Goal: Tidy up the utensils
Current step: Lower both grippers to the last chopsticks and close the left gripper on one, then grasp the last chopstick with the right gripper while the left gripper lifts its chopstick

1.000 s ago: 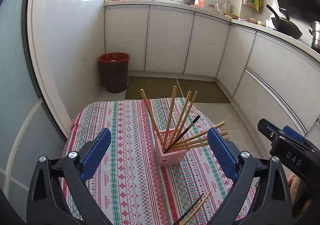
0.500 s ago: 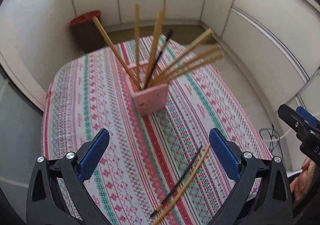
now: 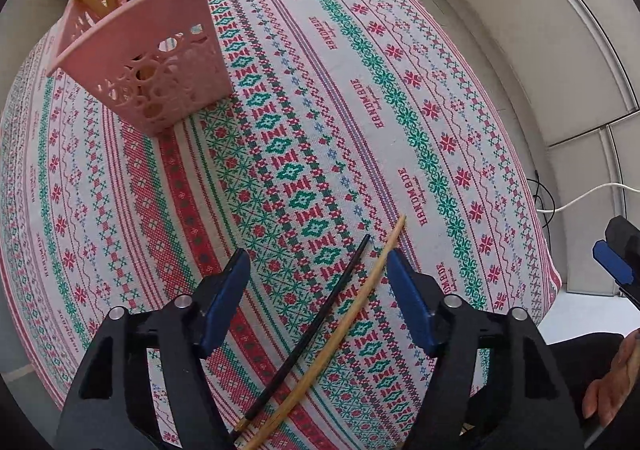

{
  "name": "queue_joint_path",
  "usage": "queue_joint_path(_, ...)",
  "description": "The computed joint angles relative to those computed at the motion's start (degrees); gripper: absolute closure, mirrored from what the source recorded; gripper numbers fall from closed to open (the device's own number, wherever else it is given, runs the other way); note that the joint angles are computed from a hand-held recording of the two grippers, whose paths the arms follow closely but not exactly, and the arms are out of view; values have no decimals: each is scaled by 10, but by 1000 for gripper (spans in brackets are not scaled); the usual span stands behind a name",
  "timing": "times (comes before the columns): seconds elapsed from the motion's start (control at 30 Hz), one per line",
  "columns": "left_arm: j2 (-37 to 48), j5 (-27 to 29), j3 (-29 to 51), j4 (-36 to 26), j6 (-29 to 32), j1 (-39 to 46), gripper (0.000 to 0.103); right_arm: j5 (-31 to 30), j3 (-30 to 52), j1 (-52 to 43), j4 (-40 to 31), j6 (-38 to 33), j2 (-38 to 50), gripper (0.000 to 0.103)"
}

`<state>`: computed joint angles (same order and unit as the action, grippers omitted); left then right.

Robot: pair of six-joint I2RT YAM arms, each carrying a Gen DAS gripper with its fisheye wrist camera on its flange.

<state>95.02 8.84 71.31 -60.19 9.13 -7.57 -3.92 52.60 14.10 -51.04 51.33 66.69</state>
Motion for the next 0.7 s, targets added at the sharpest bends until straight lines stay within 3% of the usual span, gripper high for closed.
queue_joint_path(0.17, 10, -10, -4, 2, 9, -28, 58, 3, 6, 4, 1, 4, 12, 7)
queue_joint_path(0.27, 16, -32, -16, 8, 13, -51, 76, 21, 14, 21, -5, -4, 19, 7)
queue_joint_path(0.37, 4, -52, -33, 26, 27, -60, 85, 29, 18, 30, -4, 2, 32, 7)
queue_joint_path(0.43, -8, -55, -49, 42, 32, -59, 96, 16, 19, 32, 0, 13, 45, 7)
queue_joint_path(0.53, -42, -50, -78, 57, 40, -41, 98, 9, 32, 53, 11, 31, 79, 7)
queue_joint_path(0.7, -100, -25, -98, 53, 88, 45, 100, 48, 98, 125, 20, 46, 178, 7)
